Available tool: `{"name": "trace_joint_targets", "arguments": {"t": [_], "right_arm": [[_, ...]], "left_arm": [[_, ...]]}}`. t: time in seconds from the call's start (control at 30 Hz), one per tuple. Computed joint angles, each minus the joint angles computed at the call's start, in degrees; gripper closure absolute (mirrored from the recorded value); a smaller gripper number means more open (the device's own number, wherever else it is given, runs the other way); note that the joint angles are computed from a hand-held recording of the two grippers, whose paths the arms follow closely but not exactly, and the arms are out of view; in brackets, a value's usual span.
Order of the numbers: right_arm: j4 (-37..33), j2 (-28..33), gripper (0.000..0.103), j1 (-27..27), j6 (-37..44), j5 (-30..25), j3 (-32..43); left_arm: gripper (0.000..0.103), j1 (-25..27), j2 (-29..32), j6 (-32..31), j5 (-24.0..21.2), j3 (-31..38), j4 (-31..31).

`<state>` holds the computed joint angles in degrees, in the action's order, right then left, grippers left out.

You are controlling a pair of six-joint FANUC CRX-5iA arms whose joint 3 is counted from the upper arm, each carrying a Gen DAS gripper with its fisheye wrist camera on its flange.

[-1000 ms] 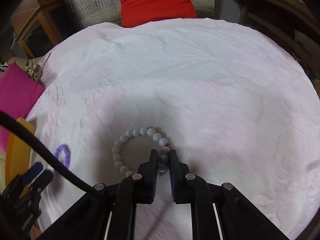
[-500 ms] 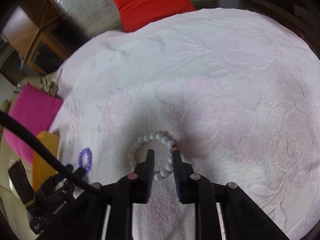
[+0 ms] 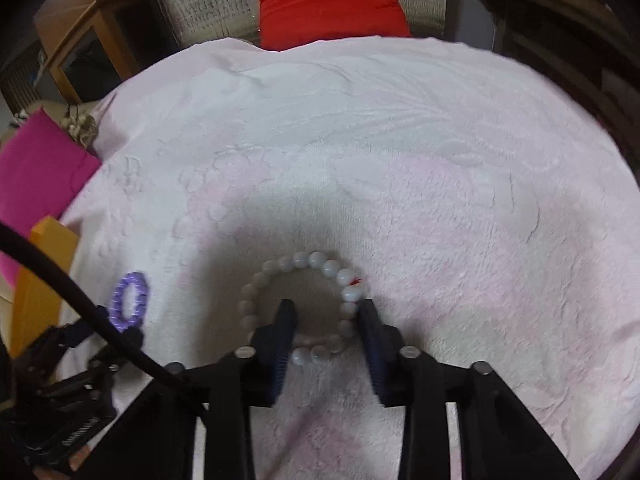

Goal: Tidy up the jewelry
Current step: 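Close the left tool on the purple bracelet while the right tool grasps the white bracelet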

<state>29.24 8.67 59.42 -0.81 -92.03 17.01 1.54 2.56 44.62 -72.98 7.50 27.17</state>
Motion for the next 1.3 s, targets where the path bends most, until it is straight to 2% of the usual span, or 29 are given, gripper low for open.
{"name": "trace_joint_targets", "arguments": {"t": [0.07,0.13,0.2,0.3,0.6,0.67,0.73,0.8,0.83,0.97,1.03,1.1,1.3], "right_arm": [[0.6,0.4,0.077,0.1,0.1,-0.8,0.3],[1.2,0.4,0.081,0.3,-0.1,-0.7,0.3],[1.7,0.2,0.082,0.5,-0.3,0.4,-0.1],[1.9,0.7,0.083,0.2,0.1,1.8,0.1],[1.7,-4.5,0.082,0.0,-4.1,8.7,-4.8],[1.9,-6.0,0.082,0.0,-5.5,10.2,-6.4],[2.2,-6.7,0.082,0.2,-6.2,10.0,-7.1],[1.4,-6.8,0.082,0.0,-5.9,9.8,-6.8],[1.0,-6.8,0.081,-0.2,-5.6,9.9,-6.7],[0.1,-6.5,0.077,-0.3,-3.6,10.0,-6.2],[-0.8,-5.8,0.068,-0.5,-1.9,9.8,-5.5],[-0.9,-5.3,0.064,-0.4,-0.9,9.5,-5.0],[0.4,-4.1,0.066,-0.5,-1.6,9.2,-5.4]], "left_arm": [[0.068,0.4,0.1,-0.7,-0.3,-0.1,0.9],[0.073,0.9,0.3,-1.1,-0.7,-0.3,1.8],[0.083,1.4,0.7,-1.4,-1.3,0.0,2.6],[0.093,2.5,1.4,-1.3,-2.2,0.7,4.1],[0.093,5.6,3.3,-0.1,-4.9,2.9,5.8],[0.09,5.9,3.5,0.2,-5.4,3.4,5.8],[0.078,6.0,3.7,0.2,-6.0,3.4,6.8],[0.045,6.1,2.7,-0.5,-5.1,2.1,8.2],[0.041,6.0,1.9,-1.4,-4.2,1.1,9.1],[0.04,4.3,0.5,-3.4,-2.8,-0.3,8.3],[0.039,3.0,0.5,-2.9,-2.8,0.1,6.0],[0.039,2.2,0.7,-2.7,-2.9,0.4,4.7],[0.04,1.2,0.8,-1.0,-1.8,-0.1,4.1]]}}
